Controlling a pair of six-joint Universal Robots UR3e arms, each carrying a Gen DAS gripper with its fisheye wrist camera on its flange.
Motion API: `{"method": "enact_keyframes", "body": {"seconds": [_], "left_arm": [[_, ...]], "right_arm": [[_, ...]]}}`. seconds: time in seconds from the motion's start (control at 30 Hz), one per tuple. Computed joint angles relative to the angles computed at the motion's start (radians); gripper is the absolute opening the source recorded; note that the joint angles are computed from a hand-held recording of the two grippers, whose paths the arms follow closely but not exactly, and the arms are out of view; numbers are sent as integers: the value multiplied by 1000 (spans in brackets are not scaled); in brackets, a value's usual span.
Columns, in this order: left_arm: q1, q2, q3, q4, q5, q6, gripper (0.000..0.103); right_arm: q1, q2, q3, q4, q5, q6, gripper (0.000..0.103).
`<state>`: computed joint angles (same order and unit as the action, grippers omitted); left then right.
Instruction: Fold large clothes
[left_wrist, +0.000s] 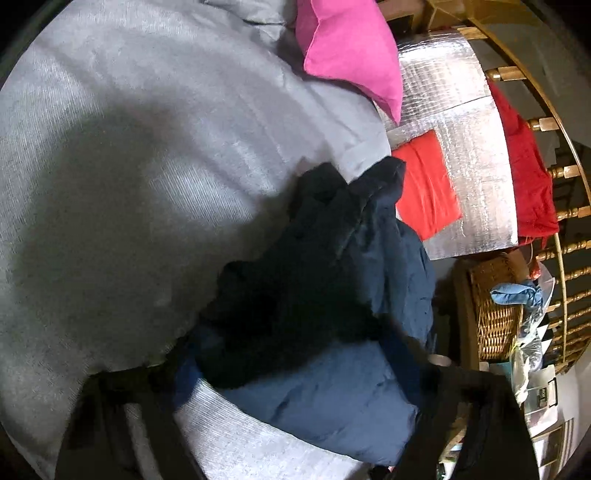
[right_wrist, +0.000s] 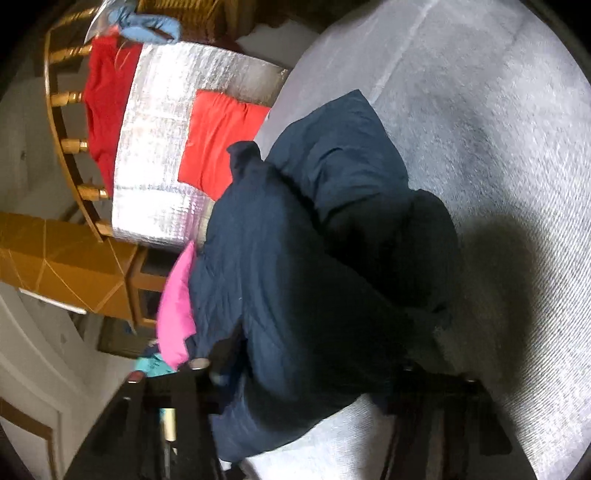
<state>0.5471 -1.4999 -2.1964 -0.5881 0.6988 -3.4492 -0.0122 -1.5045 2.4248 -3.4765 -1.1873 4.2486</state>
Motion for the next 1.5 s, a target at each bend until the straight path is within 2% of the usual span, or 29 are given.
{"method": "enact_keyframes", "body": {"seconds": [0.03, 0.13, 0.23, 0.4, 0.57, 0.6, 0.67, 0.77, 0.8, 0.93, 1.0, 1.1, 1.17, 1.2, 1.23, 1.27, 1.37, 1.5], "left_arm": [[1, 8, -9, 4, 14, 15, 60], [21, 46, -30, -4, -2, 58, 44], [41, 99, -33, -50, -11, 118, 34], [103, 213, -64, -190, -52, 214, 32], [198, 465, -97, -526, -36, 435, 31], [199, 492, -99, -550, -17, 454, 32], [147, 465, -97, -481, 65, 417, 36], [80, 387, -73, -385, 162, 341, 56], [97, 419, -70, -441, 183, 357, 63], [143, 533, -51, -578, 210, 436, 64], [146, 617, -53, -593, 242, 470, 65], [128, 703, -40, -594, 279, 507, 71], [80, 706, -30, -542, 322, 494, 74], [33, 668, -23, -475, 355, 471, 75], [13, 651, -12, -461, 367, 470, 76], [-17, 611, 13, -447, 384, 455, 76], [-109, 450, 107, -382, 425, 373, 76], [-237, 246, 212, -248, 540, 258, 76]], "right_arm": [[16, -19, -12, 37, -22, -24, 44], [47, -61, -34, 101, -63, -75, 36], [64, -94, -32, 124, -85, -93, 33], [107, -174, -24, 194, -132, -136, 32], [109, -343, 35, 324, -115, -184, 32], [109, -380, 48, 357, -116, -196, 32], [82, -411, 65, 409, -80, -223, 33], [43, -412, 52, 492, -23, -270, 39], [34, -435, 46, 536, -10, -284, 46], [6, -593, 51, 697, 20, -294, 51], [-10, -723, 65, 797, 34, -302, 55], [52, -799, 18, 890, -37, -314, 56], [177, -753, -65, 909, -190, -305, 56], [257, -699, -123, 913, -302, -296, 59], [300, -671, -166, 933, -385, -305, 64], [310, -655, -190, 945, -417, -316, 64], [233, -616, -246, 951, -387, -370, 64], [153, -459, -341, 900, -319, -425, 64]]}}
